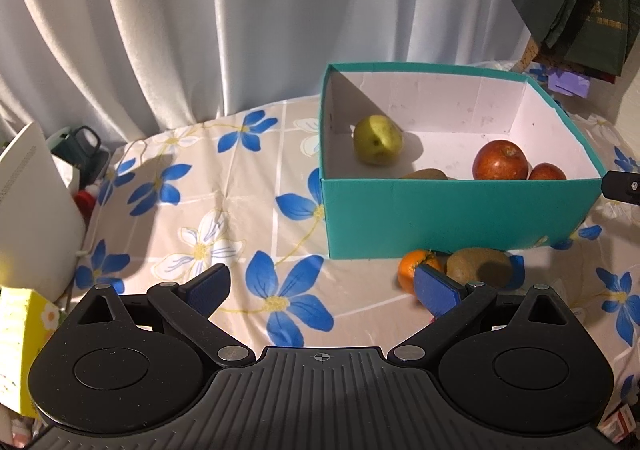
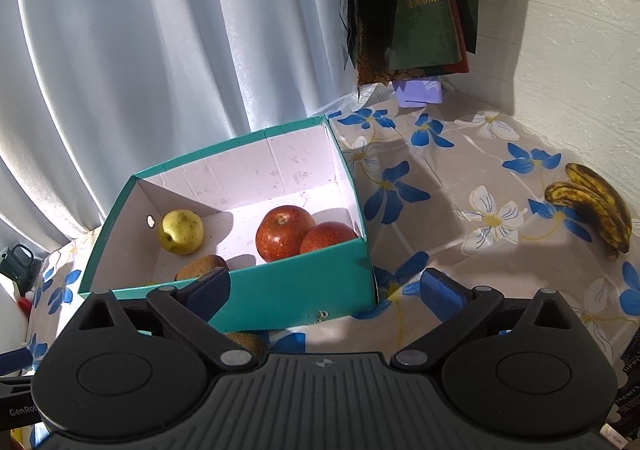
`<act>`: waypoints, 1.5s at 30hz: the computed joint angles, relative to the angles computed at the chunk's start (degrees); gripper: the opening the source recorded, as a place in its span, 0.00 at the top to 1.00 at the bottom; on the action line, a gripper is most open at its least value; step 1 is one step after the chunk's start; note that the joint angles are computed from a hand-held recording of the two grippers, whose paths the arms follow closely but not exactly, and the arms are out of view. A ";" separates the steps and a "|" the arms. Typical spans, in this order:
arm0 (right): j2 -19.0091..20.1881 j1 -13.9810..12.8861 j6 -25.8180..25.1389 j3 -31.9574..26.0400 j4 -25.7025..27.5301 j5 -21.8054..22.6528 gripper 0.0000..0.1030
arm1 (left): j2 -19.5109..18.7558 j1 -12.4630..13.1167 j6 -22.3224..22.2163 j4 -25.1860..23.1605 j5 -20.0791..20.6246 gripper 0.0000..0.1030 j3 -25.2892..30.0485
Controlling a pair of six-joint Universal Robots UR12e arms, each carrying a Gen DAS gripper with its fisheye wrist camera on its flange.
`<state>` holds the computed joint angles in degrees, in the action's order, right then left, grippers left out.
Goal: Organize fruits
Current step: 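Move both grippers back toward mandarin, kiwi and tomatoes beside the box, then grasp a small red tomato with left gripper and lift it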
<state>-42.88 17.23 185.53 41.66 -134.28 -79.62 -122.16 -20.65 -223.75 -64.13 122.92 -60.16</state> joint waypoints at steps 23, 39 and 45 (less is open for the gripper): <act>-2.96 0.02 -1.87 4.68 -0.88 -1.72 0.00 | 0.17 -0.94 -1.82 -3.90 0.51 0.02 0.06; -5.99 -0.61 -5.47 11.99 -5.93 2.06 0.00 | 1.16 -1.07 -2.20 0.70 1.31 0.02 -4.61; -7.72 -0.41 -8.92 17.24 -11.34 2.46 0.00 | 0.42 -2.22 3.60 7.06 6.08 0.02 -7.11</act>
